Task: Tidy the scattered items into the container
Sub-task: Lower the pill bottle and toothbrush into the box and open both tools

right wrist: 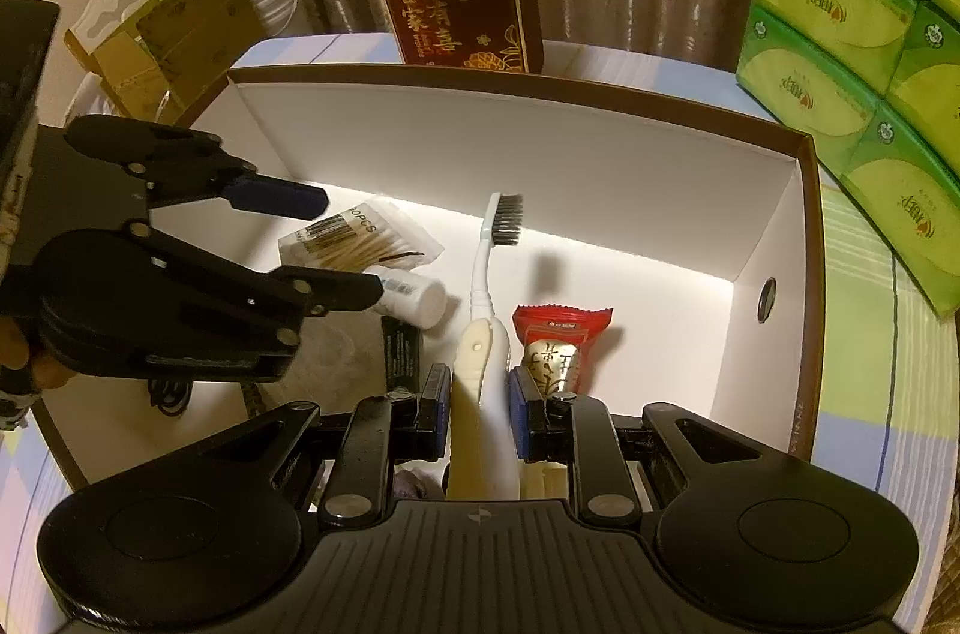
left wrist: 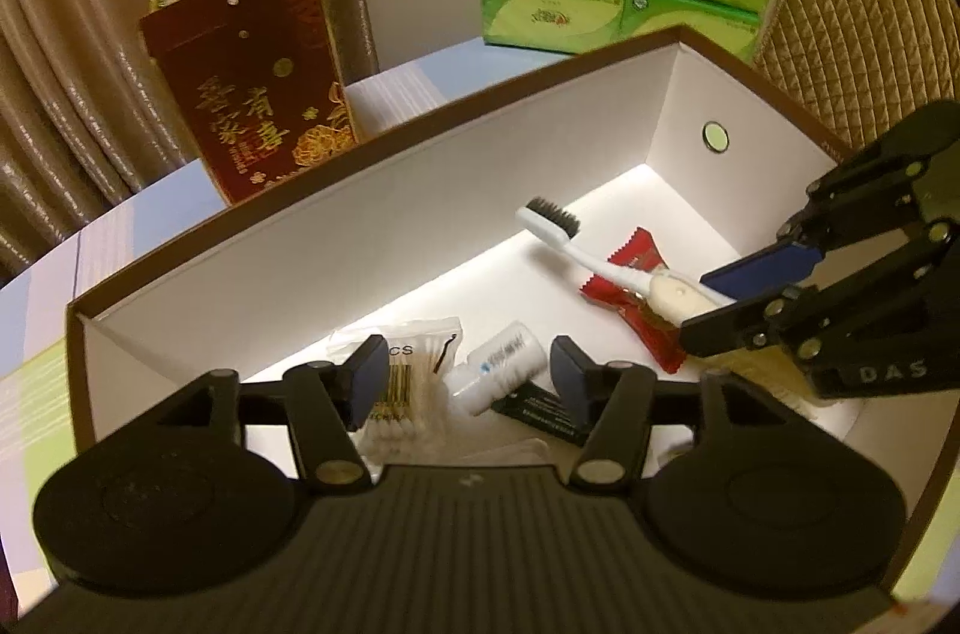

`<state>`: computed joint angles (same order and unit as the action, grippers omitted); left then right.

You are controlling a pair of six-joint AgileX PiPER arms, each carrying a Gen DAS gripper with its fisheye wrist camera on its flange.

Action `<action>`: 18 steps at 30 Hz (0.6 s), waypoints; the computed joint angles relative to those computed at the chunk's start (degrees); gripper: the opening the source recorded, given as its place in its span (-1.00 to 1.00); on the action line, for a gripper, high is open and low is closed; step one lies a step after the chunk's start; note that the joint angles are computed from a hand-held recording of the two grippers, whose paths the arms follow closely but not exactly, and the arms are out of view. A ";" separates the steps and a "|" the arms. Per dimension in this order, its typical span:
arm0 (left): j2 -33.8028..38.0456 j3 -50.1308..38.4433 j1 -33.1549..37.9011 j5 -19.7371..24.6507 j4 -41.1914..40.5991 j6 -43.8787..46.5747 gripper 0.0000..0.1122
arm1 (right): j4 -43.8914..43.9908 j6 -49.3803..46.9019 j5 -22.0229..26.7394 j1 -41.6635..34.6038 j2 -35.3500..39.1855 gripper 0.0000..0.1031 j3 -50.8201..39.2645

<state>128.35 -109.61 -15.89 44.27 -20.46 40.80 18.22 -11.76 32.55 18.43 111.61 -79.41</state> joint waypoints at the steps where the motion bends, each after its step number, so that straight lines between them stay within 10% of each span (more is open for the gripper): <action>1: -0.23 0.18 0.11 -0.06 -0.06 -0.43 0.03 | 0.08 0.00 0.02 0.04 0.06 -0.66 -0.08; 11: -2.89 2.43 1.29 -0.60 -0.18 -4.11 0.12 | -5.43 3.48 -1.76 1.82 0.57 -0.62 -0.76; 14: -4.04 3.51 1.82 -0.95 -0.87 -4.99 0.16 | -7.44 4.05 -3.23 2.70 -0.63 0.21 0.75; 18: -5.85 5.47 2.40 -1.04 -1.39 -6.38 0.27 | -6.46 2.51 -4.22 2.94 -2.42 0.41 3.11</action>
